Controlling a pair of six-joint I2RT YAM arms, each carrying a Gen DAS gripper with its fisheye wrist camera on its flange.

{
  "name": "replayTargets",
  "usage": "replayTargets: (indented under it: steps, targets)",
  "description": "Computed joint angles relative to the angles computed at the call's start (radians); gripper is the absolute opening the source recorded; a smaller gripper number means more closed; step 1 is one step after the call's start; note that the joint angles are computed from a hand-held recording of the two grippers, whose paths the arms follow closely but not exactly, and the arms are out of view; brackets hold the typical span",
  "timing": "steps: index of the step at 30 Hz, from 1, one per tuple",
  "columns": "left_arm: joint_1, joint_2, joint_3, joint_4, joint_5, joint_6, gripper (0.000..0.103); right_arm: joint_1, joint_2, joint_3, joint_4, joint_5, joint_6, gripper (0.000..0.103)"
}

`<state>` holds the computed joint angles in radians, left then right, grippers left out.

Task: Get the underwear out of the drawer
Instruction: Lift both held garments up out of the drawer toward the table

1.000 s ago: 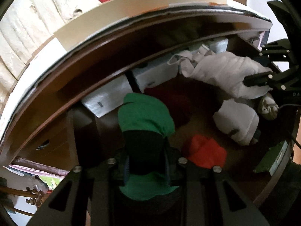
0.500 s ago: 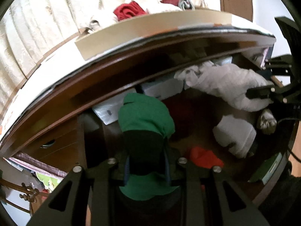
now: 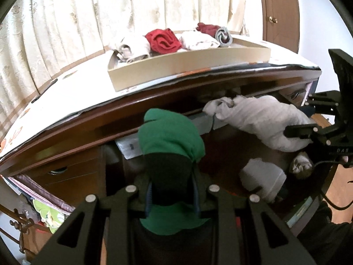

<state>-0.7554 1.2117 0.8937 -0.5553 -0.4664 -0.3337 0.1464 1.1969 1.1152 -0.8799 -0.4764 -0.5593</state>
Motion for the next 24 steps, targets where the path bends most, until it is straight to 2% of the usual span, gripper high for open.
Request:
replayTargets:
  steps: [11,24]
  targets:
    - [-0.071,-0.041,0.042,-0.006,-0.067,-0.017,0.026,-0.034,-0.093,-0.043,0.011,-0.128,-0.013,0.034]
    - [-0.073,-0.100,0.054,0.028,-0.110,-0.032,0.026,-0.038,-0.161,-0.053,0.085,-0.185,0.067,0.034]
